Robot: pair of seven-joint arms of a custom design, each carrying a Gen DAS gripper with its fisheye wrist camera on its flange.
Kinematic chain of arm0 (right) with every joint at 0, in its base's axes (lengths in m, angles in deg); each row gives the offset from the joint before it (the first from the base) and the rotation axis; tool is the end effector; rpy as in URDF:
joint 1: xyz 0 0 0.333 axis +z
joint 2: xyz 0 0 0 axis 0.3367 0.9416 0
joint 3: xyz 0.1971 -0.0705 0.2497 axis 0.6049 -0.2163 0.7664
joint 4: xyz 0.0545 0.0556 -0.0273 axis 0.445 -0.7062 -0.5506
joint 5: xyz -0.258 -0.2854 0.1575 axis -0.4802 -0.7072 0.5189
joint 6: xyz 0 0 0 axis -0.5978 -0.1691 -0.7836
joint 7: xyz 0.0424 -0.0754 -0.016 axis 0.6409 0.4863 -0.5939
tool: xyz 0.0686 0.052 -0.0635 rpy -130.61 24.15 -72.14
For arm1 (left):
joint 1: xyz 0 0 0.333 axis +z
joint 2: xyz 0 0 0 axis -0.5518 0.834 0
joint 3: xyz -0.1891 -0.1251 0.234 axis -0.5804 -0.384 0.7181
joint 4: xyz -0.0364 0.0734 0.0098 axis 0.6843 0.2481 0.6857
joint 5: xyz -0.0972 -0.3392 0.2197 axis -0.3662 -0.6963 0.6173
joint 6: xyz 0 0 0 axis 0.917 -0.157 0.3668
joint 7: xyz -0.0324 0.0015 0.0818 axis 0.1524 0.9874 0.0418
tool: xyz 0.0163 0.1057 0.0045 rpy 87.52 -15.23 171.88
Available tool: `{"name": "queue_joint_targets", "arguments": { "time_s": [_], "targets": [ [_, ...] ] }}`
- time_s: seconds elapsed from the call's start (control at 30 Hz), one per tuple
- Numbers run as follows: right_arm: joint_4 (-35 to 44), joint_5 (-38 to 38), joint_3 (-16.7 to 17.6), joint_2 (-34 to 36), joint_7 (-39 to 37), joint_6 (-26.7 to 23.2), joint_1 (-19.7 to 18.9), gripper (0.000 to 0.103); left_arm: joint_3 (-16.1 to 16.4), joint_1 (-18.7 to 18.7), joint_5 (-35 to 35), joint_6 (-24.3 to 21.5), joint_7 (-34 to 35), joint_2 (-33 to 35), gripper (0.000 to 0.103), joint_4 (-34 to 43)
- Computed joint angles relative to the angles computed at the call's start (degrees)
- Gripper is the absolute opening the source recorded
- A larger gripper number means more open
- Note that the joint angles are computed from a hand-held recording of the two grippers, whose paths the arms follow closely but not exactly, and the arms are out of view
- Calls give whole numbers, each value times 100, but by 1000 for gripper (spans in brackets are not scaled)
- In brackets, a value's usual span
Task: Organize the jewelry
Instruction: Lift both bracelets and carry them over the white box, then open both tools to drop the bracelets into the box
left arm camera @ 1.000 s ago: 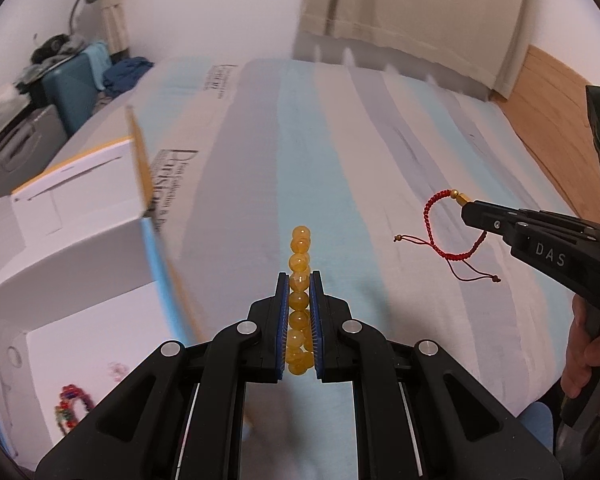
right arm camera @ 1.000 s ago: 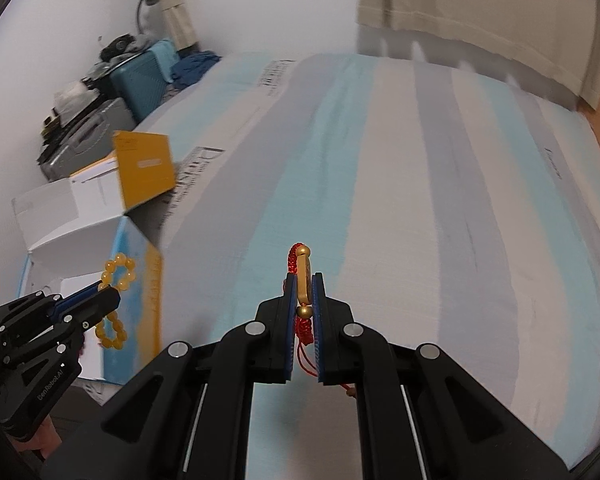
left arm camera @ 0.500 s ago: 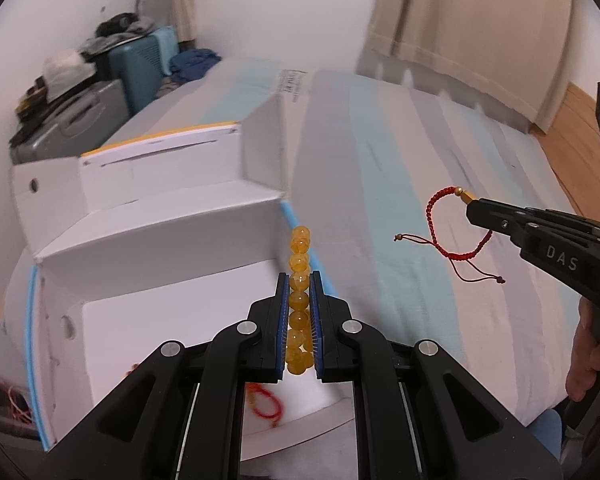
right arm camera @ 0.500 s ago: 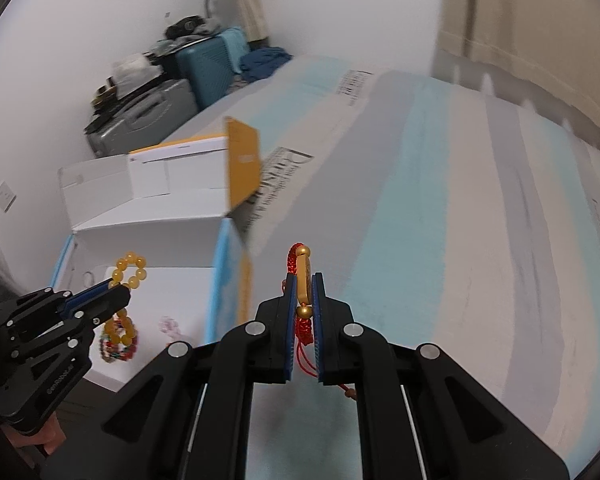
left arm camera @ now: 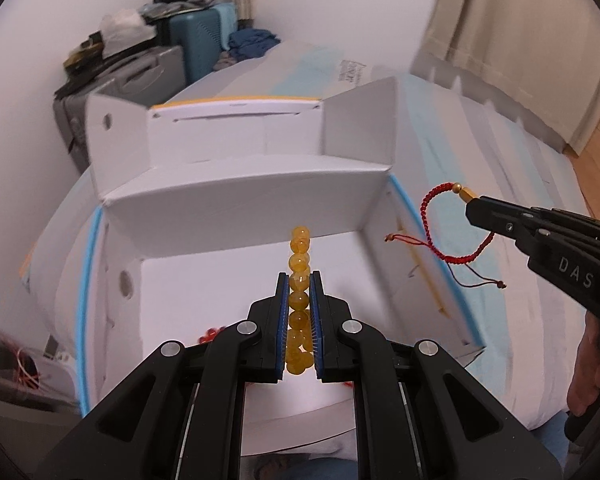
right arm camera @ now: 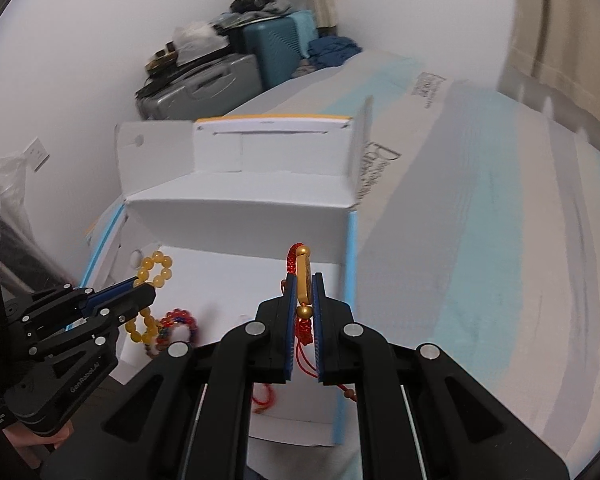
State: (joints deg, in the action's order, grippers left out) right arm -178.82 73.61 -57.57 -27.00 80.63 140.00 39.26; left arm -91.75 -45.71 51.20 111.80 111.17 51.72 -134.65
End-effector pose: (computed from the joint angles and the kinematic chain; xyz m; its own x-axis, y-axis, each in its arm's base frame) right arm 0.6449 0.2460 0.4947 0.2512 -0.9630 -0.0975 -0.7666 -0.1365 -0.6275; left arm 0.5946 -0.2694 0.4811 -0.1244 -0.9884 0.0870 -0.7931 0.0463 -0.6073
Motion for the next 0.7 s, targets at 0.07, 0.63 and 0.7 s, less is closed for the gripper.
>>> {"name": "queue_joint_targets", "arguments": {
  "time_s": [0.07, 0.63, 0.7],
  "targets": [
    [101, -3, 38, 118, 6, -53, 55, 6, 23, 66, -93, 25, 59, -57, 9, -126],
    [578, 50, 15, 819, 124, -516, 321, 7, 57, 350, -683, 74, 456, 15, 9, -521],
    [598, 50, 10, 862, 128, -527, 340, 8, 61, 356, -701, 96, 461, 20, 9, -553]
  ]
}}
